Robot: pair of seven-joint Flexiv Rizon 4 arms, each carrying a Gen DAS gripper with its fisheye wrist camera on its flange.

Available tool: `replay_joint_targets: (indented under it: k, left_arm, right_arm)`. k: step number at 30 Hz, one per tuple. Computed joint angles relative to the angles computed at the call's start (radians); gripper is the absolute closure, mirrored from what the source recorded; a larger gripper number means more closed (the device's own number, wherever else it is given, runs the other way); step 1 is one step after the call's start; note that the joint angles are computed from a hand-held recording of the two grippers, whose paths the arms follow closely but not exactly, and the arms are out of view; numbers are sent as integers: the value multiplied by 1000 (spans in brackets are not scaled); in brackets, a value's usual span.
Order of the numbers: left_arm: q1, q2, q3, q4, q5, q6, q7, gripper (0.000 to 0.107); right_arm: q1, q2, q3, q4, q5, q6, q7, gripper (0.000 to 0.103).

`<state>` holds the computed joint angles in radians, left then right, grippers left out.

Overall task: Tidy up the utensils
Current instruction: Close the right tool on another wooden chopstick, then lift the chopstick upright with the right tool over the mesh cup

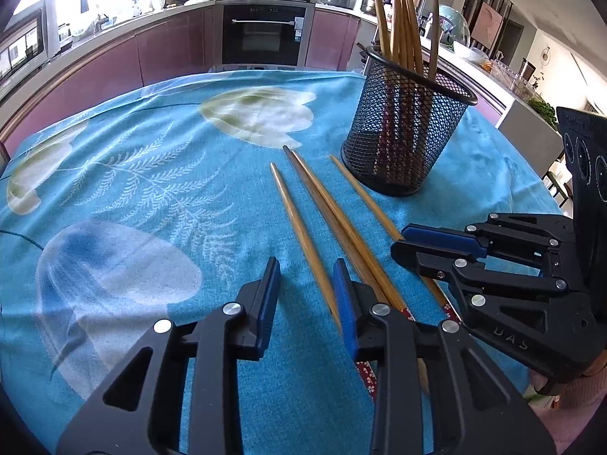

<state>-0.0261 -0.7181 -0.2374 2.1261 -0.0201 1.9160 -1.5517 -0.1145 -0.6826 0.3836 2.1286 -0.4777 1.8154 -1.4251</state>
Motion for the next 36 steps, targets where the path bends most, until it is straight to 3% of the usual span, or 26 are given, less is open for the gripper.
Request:
replay_joint_targets:
  k: [8, 23, 36]
  left_arm:
    - [23, -8, -19, -2, -7, 6, -34, 94]
    - [134, -9, -122, 37, 90, 21, -66, 99]
    - [158, -27, -150, 24, 105, -14, -28, 98]
  right_arm:
    - [-121, -41, 118, -23, -22, -39, 15, 97]
    - [-308, -98, 317, -29, -57, -108, -63, 97]
    - [-258, -89, 316, -61, 79, -169, -169, 97]
